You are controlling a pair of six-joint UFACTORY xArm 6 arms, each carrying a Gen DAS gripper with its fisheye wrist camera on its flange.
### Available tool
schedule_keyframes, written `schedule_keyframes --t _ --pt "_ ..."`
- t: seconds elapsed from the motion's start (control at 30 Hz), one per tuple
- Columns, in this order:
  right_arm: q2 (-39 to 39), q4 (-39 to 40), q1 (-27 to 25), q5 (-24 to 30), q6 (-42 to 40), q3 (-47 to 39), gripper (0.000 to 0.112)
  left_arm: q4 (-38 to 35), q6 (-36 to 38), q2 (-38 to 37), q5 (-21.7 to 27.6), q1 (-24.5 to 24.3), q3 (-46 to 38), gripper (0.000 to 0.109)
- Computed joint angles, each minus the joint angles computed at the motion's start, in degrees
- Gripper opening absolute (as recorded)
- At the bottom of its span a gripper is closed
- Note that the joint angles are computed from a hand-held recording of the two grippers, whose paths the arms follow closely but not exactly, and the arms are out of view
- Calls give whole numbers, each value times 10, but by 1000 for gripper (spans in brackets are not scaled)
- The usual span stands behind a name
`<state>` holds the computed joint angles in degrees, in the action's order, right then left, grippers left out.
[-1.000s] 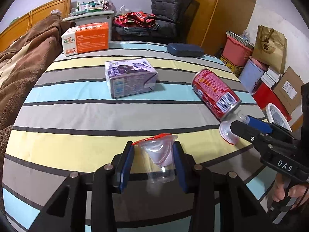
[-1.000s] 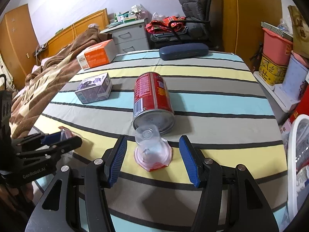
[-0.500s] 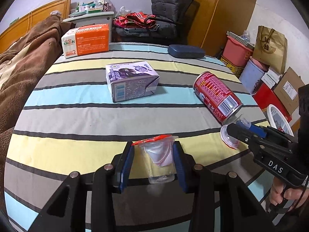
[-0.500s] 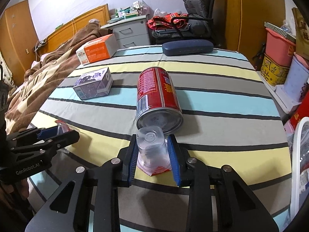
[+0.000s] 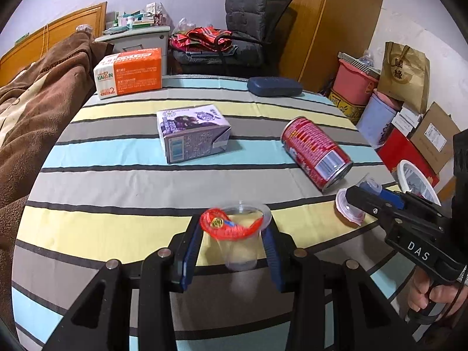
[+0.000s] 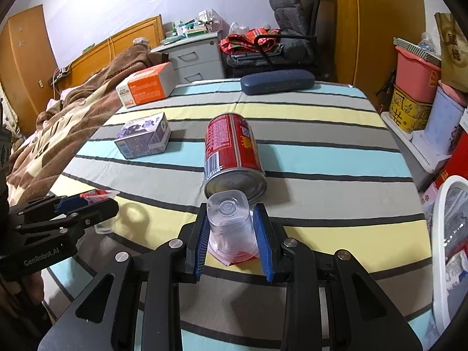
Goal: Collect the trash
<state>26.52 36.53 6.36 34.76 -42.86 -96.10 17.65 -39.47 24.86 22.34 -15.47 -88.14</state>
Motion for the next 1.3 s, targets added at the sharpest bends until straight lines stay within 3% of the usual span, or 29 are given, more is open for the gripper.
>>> schedule_keyframes --t 0.53,0.7,0.8,0.83,0.87,0.93,1.1,1.23,1.3 --pt "-44 48 -16 -47 -24 47 31 64 -45 -4 -11 -31 -27 42" --pt "-52 65 -26 -57 -31 54 31 67 -40 17 6 -47 -63 42" --pt "-55 73 -30 -61 -40 60 31 126 -74 25 33 -54 -74 43" --pt "-57 77 -32 -59 -44 63 31 129 -82 27 33 -55 -72 49" --pt "-56 79 -33 -57 -45 63 31 116 -75 26 28 -54 -65 63" --pt "-55 81 -34 -53 -47 63 31 112 -79 31 36 -53 -66 72" --pt "-50 81 -35 -46 -44 59 31 58 0 61 71 -52 -101 73" --pt "-47 78 -35 -44 -41 56 31 -31 77 75 51 -50 -109 73" --pt "-43 69 -35 -43 -32 52 31 -37 85 88 61 -50 -126 73"
